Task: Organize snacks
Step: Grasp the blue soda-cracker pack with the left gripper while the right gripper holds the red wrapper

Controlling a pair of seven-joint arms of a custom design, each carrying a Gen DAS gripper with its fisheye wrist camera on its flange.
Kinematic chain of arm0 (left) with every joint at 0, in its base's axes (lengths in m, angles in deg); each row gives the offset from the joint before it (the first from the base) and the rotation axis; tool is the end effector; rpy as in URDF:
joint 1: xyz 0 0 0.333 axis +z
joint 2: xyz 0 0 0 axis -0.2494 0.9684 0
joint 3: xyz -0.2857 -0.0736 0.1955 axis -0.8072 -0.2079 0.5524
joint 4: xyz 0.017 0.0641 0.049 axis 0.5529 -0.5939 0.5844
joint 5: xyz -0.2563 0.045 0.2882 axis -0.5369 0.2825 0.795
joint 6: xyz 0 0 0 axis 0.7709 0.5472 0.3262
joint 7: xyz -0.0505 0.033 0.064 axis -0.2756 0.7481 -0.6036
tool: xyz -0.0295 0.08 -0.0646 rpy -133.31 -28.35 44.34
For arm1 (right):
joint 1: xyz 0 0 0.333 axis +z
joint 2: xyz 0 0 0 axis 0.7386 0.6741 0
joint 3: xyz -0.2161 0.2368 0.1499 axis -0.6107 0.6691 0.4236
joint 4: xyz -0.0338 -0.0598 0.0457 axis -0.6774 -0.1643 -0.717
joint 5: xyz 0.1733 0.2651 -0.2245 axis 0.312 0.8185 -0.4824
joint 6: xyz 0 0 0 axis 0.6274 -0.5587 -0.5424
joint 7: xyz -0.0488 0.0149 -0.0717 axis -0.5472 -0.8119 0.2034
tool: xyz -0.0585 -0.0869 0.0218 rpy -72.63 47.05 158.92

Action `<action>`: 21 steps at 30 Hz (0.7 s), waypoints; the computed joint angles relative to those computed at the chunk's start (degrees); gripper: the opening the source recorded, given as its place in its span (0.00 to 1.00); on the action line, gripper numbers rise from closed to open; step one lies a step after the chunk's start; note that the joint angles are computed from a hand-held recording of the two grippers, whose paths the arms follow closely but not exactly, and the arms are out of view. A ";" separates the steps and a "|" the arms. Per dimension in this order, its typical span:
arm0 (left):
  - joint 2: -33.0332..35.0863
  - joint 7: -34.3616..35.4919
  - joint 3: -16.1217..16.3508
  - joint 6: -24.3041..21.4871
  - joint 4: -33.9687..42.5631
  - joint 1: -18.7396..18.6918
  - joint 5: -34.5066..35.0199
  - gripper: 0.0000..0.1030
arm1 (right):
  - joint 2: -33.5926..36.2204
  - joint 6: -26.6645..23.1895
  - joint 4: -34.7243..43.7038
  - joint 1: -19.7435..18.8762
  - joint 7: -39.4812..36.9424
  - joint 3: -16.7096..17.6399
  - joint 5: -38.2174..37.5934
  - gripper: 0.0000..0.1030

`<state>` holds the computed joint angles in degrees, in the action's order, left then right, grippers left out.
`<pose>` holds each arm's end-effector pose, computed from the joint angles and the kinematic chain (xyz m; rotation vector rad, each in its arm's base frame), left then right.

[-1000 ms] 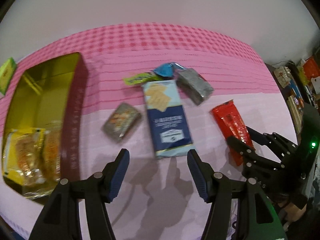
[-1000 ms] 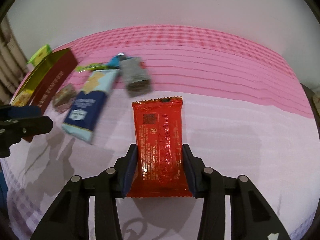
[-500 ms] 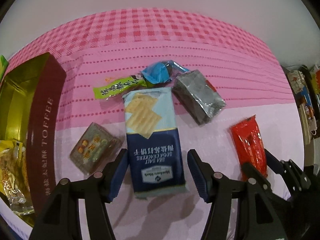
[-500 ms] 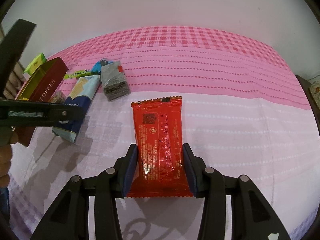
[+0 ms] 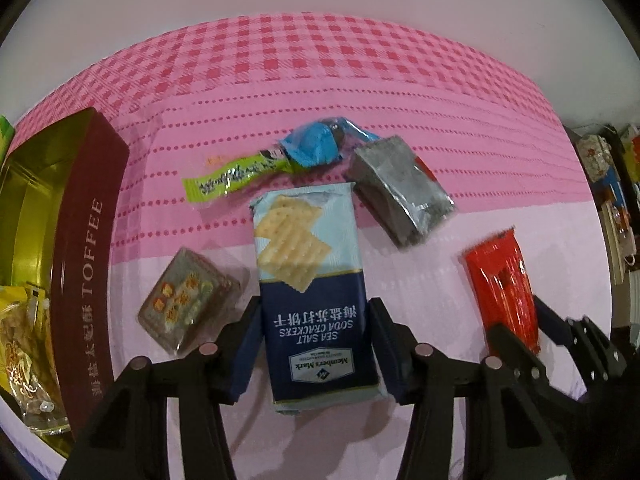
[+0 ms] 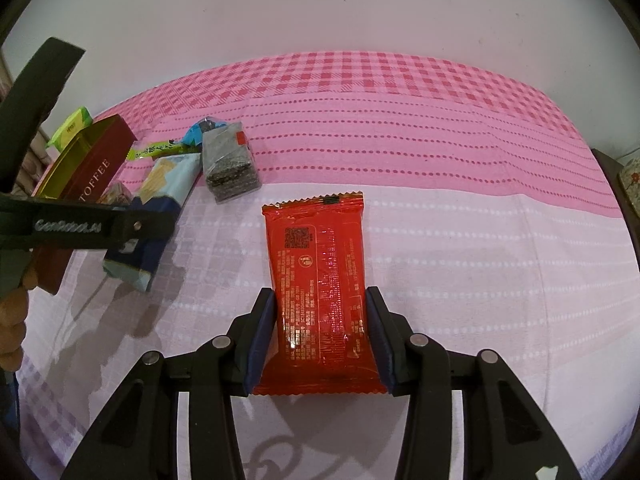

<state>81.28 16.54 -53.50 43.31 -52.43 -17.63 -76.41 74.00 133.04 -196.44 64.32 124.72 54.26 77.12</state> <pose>0.7026 -0.1340 0.4689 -1.8879 2.3883 -0.3951 0.5920 0.2045 0.4744 -1.8803 1.9006 -0.4044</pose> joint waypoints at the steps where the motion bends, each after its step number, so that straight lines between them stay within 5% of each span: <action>1: -0.44 0.53 -0.12 0.35 -0.62 0.07 -0.01 0.50 | 0.02 -0.09 0.04 0.05 0.09 -0.03 -0.14 0.41; 21: -10.16 10.55 -0.25 4.70 -9.63 2.21 -4.92 0.50 | 0.61 -1.98 1.19 0.58 1.66 -0.29 -1.97 0.41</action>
<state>71.11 27.09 -53.76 48.00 -62.06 -15.42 -81.33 74.61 131.06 -195.25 64.90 126.38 53.96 75.15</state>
